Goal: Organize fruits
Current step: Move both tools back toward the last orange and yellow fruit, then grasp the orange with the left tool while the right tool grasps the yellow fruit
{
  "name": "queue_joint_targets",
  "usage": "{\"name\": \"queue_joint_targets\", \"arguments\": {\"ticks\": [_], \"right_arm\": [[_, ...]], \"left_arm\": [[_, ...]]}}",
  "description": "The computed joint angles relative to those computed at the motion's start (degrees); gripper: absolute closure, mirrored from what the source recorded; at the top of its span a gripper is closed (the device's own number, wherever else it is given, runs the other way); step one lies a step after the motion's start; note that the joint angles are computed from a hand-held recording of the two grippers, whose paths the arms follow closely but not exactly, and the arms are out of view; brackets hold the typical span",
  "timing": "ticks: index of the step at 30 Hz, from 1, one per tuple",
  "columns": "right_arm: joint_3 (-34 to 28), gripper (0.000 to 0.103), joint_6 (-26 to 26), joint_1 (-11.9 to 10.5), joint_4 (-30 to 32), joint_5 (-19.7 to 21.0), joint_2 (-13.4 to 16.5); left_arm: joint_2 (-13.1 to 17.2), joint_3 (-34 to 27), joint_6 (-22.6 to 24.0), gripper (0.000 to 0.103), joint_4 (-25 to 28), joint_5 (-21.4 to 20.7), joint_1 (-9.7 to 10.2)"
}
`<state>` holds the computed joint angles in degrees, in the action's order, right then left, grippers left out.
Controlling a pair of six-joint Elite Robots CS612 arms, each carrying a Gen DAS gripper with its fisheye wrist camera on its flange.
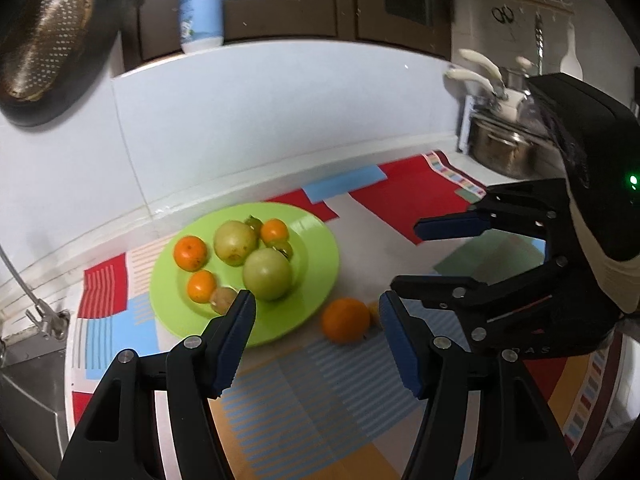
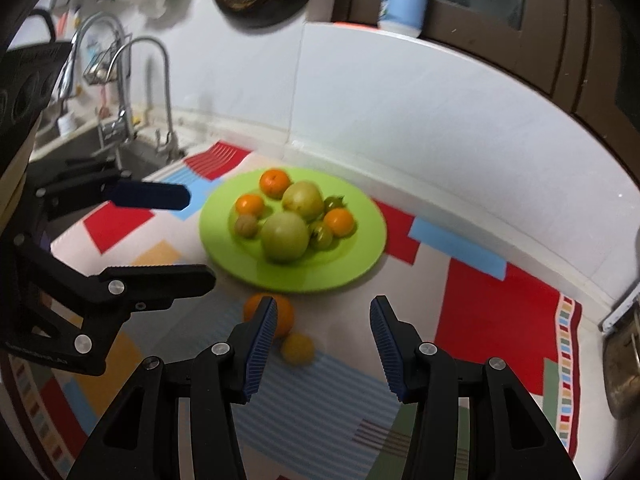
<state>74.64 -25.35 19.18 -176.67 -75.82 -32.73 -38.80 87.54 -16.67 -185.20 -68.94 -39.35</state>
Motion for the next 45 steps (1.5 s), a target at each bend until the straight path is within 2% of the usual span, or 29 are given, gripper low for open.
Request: {"name": "queue_joint_targets", "arguments": {"ticks": [10, 16, 18, 24, 29, 33, 41, 45], "right_arm": [[-2.53, 0.054, 0.45, -0.35, 8.75, 2.80, 1.71], [-4.02, 0.055, 1.48, -0.49, 12.04, 3.96, 2.96], [-4.09, 0.057, 2.00, -0.60, 11.94, 4.41, 3.12], [-4.59, 0.075, 3.56, -0.89, 13.28, 5.33, 3.56], [-2.99, 0.075, 7.22, -1.27, 10.56, 3.82, 2.97], [-1.63, 0.075, 11.62, -1.76, 7.46, 1.83, 2.44], [0.26, 0.075, 15.42, -2.20, 4.37, 1.25, 1.81], [0.95, 0.075, 16.96, -2.30, 3.84, 1.63, 1.56]], "left_arm": [[1.29, -1.65, -2.61, 0.040, 3.78, -7.31, 1.40], [2.00, -2.62, -4.48, 0.040, 5.13, -8.88, 1.81], [2.24, -3.01, -5.00, 0.040, 5.67, -9.66, 1.98], [3.20, -4.46, -8.28, 0.041, 6.59, -11.34, 2.42], [3.86, -5.88, -9.60, 0.042, 8.17, -11.73, 2.35], [4.42, -7.29, -11.98, 0.050, 10.80, -12.41, 2.30], [5.19, -9.27, -13.43, 0.062, 15.89, -7.85, 1.48], [5.18, -9.22, -13.79, 0.062, 15.74, -8.09, 1.44]]}}
